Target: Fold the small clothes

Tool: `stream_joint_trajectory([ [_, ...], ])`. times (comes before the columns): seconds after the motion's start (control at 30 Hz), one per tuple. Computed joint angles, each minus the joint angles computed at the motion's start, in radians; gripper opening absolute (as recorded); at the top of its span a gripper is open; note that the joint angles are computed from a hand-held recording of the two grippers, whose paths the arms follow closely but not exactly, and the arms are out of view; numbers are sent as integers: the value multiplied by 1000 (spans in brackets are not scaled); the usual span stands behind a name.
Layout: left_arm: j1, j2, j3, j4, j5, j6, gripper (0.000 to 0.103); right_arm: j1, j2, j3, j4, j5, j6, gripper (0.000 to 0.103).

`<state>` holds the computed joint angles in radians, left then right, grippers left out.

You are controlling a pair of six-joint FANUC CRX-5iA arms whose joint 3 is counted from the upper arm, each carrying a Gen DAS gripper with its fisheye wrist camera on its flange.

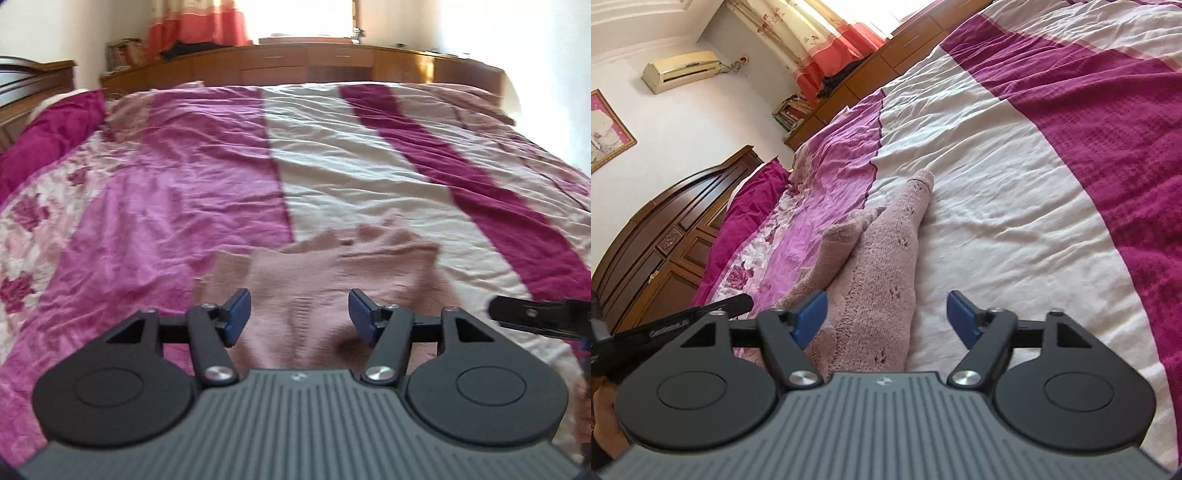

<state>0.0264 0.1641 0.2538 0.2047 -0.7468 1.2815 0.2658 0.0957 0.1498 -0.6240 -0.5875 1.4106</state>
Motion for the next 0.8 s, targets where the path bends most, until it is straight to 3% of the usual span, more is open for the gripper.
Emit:
stream_joint_trajectory([
  [0.3,-39,24,-22,-1,4,-87,60,-6,-13,-13,-6,8,-3,80],
  [0.47,-41,45,-24,-9,39,-65,60,-9,-14,-17,-11,5,-1,81],
  [0.5,-38,46,-30,1,50,-65,55,-9,-13,-16,-12,3,-1,81],
  [0.53,-34,48,-31,17,49,-71,34,-11,-10,-14,-16,-1,2,81],
  [0.6,-26,56,-15,15,32,-41,15,-15,-6,-8,-30,-11,15,81],
  [0.7,-2,55,-26,72,41,-12,14,-13,-3,-7,-29,-11,21,81],
  [0.8,16,62,-3,46,38,80,13,-14,2,-3,-35,-15,29,81],
])
